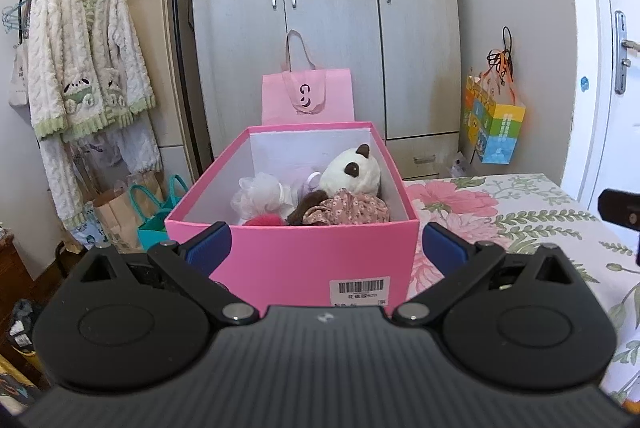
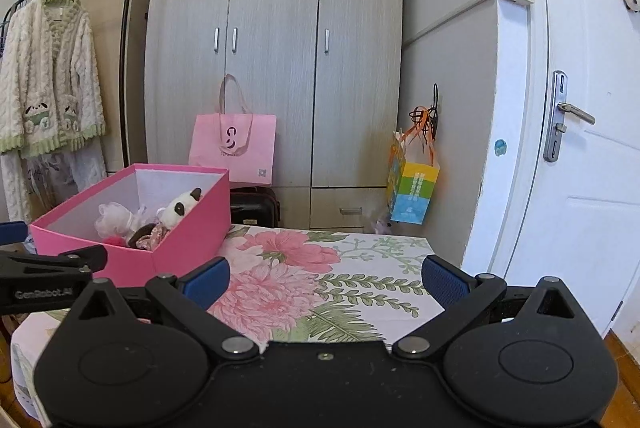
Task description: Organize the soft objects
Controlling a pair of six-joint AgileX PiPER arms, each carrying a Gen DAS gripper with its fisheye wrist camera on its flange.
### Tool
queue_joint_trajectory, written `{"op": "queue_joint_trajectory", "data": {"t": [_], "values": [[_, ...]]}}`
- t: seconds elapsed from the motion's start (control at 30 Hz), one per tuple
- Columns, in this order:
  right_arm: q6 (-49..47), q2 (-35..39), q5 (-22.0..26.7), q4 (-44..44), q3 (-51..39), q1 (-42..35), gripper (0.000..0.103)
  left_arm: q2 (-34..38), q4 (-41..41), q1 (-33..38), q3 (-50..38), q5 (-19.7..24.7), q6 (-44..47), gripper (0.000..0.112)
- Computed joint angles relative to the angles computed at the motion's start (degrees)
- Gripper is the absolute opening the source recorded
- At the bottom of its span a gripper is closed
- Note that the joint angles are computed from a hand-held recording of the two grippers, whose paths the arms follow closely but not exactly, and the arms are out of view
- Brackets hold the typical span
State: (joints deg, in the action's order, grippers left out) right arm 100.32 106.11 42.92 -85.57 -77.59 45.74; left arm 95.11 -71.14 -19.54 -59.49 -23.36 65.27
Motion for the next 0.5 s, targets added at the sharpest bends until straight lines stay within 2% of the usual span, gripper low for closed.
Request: {"op": "queue_joint_trajectory", "data": {"t": [0.13, 0.5], "values": [[-1.04, 0.43, -0.15, 1.14, -0.87, -0.66, 0.103, -0.07, -1.25, 1.35, -0.62, 3.18, 0.93, 0.103], [-1.06, 0.36, 0.14, 1.55, -0.81, -0.74, 0.103, -0.82, -1.27, 0.7, 0.43, 1.52, 0.89, 0.103]]}}
